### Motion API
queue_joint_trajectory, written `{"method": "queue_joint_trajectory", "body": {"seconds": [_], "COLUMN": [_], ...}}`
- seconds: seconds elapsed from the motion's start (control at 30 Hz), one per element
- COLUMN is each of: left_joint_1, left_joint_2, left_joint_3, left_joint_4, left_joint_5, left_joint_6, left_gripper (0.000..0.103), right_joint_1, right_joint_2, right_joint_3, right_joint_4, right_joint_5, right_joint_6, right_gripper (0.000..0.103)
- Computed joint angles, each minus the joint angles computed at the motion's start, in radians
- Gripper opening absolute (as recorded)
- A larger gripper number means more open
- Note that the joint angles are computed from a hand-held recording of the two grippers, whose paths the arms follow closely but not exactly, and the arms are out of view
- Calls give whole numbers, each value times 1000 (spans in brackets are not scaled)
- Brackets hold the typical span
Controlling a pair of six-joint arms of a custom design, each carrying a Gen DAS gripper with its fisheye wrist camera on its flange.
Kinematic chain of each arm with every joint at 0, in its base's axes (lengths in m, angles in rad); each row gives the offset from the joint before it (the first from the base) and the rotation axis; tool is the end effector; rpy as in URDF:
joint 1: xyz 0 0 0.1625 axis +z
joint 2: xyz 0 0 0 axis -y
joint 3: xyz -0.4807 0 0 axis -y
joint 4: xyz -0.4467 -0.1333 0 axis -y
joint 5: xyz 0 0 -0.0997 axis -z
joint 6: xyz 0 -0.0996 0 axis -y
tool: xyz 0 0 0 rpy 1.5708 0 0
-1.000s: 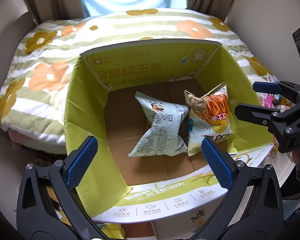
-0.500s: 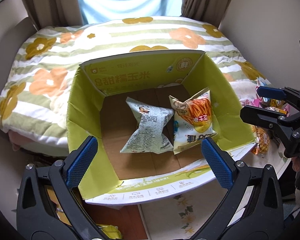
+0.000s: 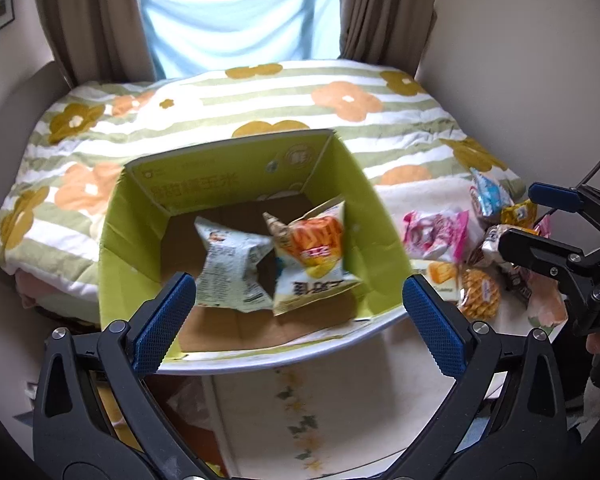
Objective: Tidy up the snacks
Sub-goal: 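Withdraw both tools from the box back over the snacks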
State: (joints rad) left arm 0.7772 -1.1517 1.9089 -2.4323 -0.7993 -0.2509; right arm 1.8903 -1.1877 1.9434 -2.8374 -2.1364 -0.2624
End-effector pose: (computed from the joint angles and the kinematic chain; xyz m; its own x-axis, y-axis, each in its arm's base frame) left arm -0.3047 -0.5841 0.2341 -0.7131 0.2726 -0.6459 0.5491 0.7899 -0.2730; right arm 0.2747 -0.5757 0.2774 -0.7825 -0.2307 0.5783 -0.4939 0.7956 -0.3510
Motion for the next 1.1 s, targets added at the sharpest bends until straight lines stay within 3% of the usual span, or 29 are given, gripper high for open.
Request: {"method": "queue_joint_trajectory", "body": {"seconds": [0.17, 0.37, 0.67, 0.83, 1.1], "left_joint_1": [-70, -141, -200, -211, -188], "left_joint_2": [38, 101, 221, 300, 467], "left_joint_3": [22, 30, 21, -3, -65], "left_joint_4": [-31, -12, 6, -25, -156], "left_joint_5": [13, 12, -17, -45, -117], "left_joint_6": [-93, -230, -426, -371, -122], "left_gripper": [103, 103, 103, 103, 103], "right_joint_1": [-38, -121, -249, -315, -390], "right_joint_2": [-116, -247, -348, -358, -316], "right_joint_3": [67, 116, 134, 128, 112], "right_joint_4": [-30, 15, 102, 125, 129], "right_joint_5": [5, 46, 113, 151, 165], "right_joint_6": [-90, -158, -274, -298, -337], "right_gripper": [103, 103, 103, 103, 103]}}
